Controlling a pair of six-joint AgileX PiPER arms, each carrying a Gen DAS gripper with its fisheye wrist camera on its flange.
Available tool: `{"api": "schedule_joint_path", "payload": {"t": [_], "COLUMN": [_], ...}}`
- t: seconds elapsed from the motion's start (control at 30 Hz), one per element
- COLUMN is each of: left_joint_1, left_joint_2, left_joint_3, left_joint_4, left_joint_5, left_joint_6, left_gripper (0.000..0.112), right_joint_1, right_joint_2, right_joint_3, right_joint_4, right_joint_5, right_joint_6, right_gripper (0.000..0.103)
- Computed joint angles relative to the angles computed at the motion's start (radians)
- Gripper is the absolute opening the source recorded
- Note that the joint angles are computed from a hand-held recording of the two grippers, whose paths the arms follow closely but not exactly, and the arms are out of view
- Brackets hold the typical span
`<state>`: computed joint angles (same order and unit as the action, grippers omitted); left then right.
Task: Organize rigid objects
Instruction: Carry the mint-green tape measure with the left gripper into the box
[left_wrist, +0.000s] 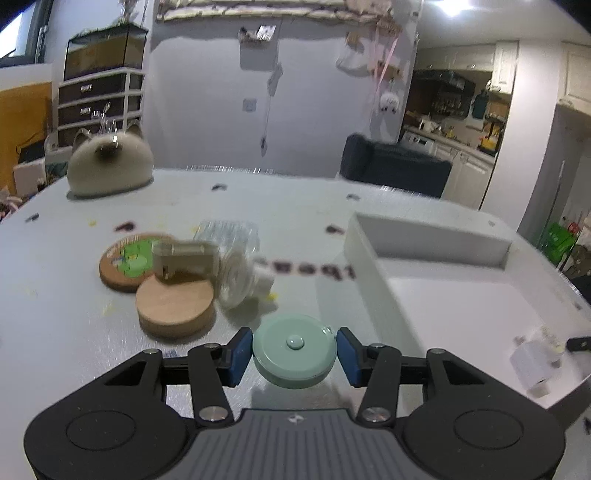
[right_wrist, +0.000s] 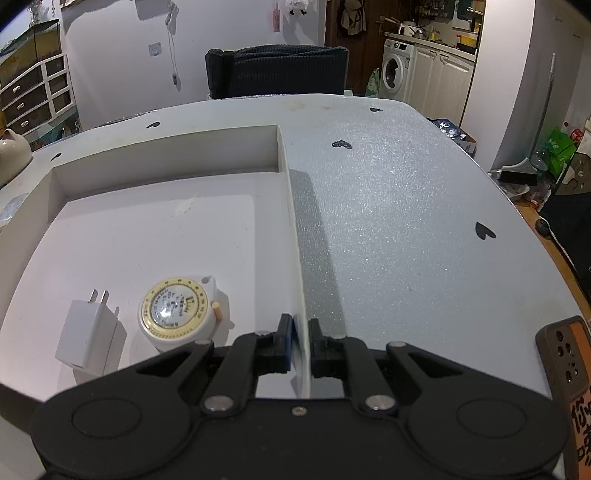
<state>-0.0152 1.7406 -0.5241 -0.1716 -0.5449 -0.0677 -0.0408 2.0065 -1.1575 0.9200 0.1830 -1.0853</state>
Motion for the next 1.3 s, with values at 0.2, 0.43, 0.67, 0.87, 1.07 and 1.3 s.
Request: {"api": "schedule_joint_path", "payload": {"t": [0.2, 0.43, 0.67, 0.87, 1.07, 1.3], "left_joint_1": [-0.091, -0.230, -0.297, -0.325, -0.319, -0.351], "left_joint_2": [-0.110, -0.065, 0.057, 0.163, 0.219, 0.260], "left_joint_3": [0.014, -0.056, -0.216, -0.361, -0.435, -0.497], "left_joint_4": [0.004, 0.134, 0.244, 0.172, 0.445, 0.560], "left_joint_5": [0.008, 0.047, 0.186, 0.347, 0.378, 0.399], "left_joint_6": [0.003, -0.100, -0.190, -0.116, -0.382, -0.497], "left_gripper": [0.051, 0.051, 0.051, 0.051, 0.051, 0.051], "right_joint_1": [-0.002, -0.003, -0.002, -0.004, -0.009, -0.015], "right_joint_2": [-0.001, 0.000, -0.001, -0.001, 0.001, 0.003], "right_joint_3": [0.001, -0.001, 0.001, 0.002, 0.003, 0.002], "right_joint_4": [0.018, 0.018, 0.036, 0.056, 0.107, 0.129], "right_joint_5": [0.002, 0.005, 0.004, 0.005, 0.010, 0.020], "right_joint_6": [-0.017, -0.017, -0.029, -0.051, -0.101, -0.125], "right_gripper": [0.009, 0.009, 0.009, 0.008, 0.008, 0.008]}}
